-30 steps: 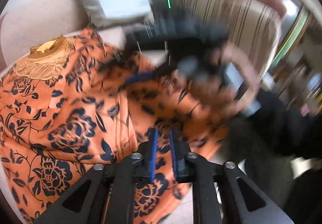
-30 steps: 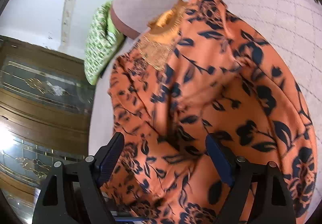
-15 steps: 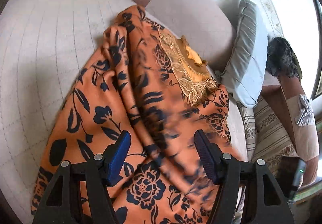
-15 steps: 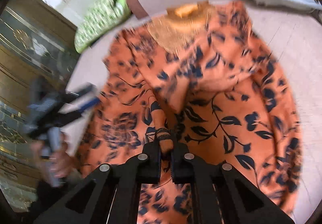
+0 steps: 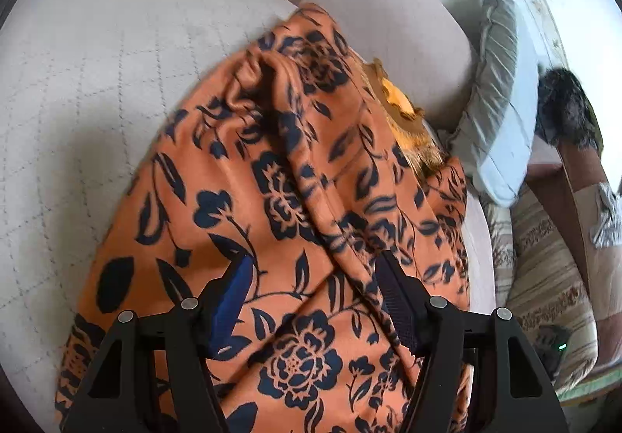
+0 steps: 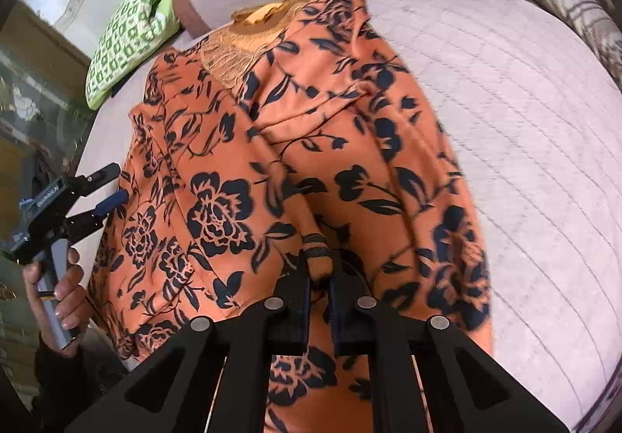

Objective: Fold small clothes

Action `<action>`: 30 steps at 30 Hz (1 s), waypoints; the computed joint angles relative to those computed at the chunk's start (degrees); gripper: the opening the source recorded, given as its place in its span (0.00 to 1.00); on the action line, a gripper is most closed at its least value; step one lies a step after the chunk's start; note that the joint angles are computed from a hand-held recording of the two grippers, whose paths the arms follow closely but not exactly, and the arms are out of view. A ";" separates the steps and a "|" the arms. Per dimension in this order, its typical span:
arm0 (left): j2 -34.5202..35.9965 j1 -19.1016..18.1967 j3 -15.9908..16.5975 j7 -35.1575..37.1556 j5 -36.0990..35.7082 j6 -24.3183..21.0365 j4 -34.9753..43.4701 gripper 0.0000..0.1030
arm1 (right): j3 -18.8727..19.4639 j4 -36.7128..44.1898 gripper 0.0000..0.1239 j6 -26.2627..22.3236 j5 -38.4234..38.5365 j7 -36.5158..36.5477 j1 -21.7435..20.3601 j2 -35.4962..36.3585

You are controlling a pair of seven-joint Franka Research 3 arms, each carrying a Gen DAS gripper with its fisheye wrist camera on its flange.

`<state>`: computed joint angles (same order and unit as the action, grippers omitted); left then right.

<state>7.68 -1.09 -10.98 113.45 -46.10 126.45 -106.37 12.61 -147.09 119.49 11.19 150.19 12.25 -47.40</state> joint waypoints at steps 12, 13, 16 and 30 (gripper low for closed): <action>12.43 1.34 -2.08 -13.76 10.46 -0.56 18.86 0.62 | -3.52 15.61 0.57 10.37 -6.35 -15.67 -0.49 13.25; 12.70 2.13 -2.75 -13.58 8.70 0.94 18.10 0.62 | -5.48 18.05 0.57 12.58 -4.93 -19.75 0.23 17.48; 15.06 3.16 -3.32 -17.60 7.58 0.61 18.94 0.58 | -8.72 25.94 0.57 16.90 -0.47 -26.60 0.11 30.78; 19.95 6.57 -5.60 -21.10 9.81 -1.13 25.24 0.09 | -11.42 50.67 0.02 19.08 11.30 -36.89 -0.67 62.95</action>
<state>27.64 5.48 -16.57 92.35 -36.29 125.32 -81.12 1.18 -96.42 138.57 22.49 113.30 11.58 15.55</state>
